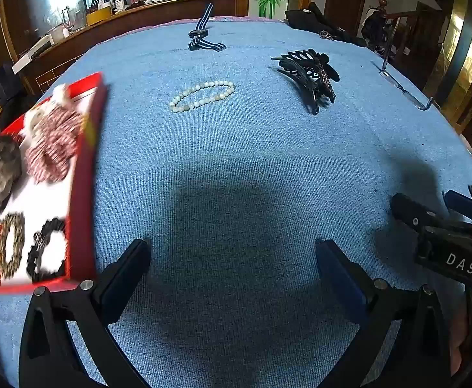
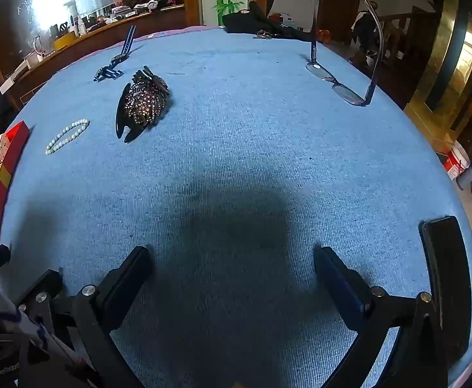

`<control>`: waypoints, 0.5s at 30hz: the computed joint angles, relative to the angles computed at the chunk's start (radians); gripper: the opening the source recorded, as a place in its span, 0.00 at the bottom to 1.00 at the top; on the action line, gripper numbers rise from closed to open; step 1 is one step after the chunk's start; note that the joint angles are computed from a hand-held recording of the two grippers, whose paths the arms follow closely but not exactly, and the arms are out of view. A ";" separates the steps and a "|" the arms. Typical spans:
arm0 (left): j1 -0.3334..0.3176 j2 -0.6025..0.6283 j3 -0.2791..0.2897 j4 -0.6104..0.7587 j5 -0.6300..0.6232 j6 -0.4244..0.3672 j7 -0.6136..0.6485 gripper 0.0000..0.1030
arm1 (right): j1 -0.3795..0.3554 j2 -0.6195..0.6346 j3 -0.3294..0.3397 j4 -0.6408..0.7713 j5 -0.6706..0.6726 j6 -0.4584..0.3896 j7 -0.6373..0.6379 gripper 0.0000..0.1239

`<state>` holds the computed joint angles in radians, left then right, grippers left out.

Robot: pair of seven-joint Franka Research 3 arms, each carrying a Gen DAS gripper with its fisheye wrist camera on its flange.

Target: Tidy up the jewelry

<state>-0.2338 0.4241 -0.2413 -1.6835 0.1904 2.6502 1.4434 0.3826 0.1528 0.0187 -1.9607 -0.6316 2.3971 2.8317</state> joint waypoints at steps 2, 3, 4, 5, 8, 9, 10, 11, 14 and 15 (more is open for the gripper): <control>-0.001 0.000 0.001 0.000 0.002 0.000 -0.001 1.00 | 0.000 0.000 0.000 0.000 0.002 0.000 -0.001 0.83; -0.001 0.000 0.001 0.000 0.002 0.000 -0.001 1.00 | -0.001 0.000 0.000 -0.001 0.005 0.002 -0.002 0.83; -0.001 0.000 0.000 0.000 0.002 0.000 -0.001 1.00 | 0.000 0.000 0.000 -0.001 0.005 0.002 -0.002 0.83; 0.000 0.000 0.000 0.000 0.001 0.001 -0.001 1.00 | 0.000 0.000 0.000 0.000 0.006 0.002 -0.003 0.83; 0.000 0.000 0.000 0.000 0.001 0.001 -0.001 1.00 | 0.000 -0.001 -0.001 -0.002 0.005 0.005 0.000 0.83; 0.000 0.000 0.000 0.000 0.001 0.001 -0.001 1.00 | -0.001 -0.002 -0.001 -0.004 0.005 0.008 0.001 0.83; 0.000 0.000 0.000 0.000 0.001 0.001 -0.001 1.00 | -0.001 -0.004 -0.001 -0.006 0.004 0.012 0.004 0.83; 0.000 0.000 0.000 0.000 0.001 0.001 -0.001 1.00 | -0.002 -0.005 -0.001 -0.008 0.004 0.015 0.007 0.83; 0.000 0.000 0.000 0.000 0.001 0.001 -0.001 1.00 | -0.001 0.000 0.000 -0.001 0.004 0.012 0.008 0.83; 0.000 0.000 0.000 0.000 0.001 0.001 -0.001 1.00 | -0.001 0.002 -0.001 0.001 0.004 0.011 0.006 0.83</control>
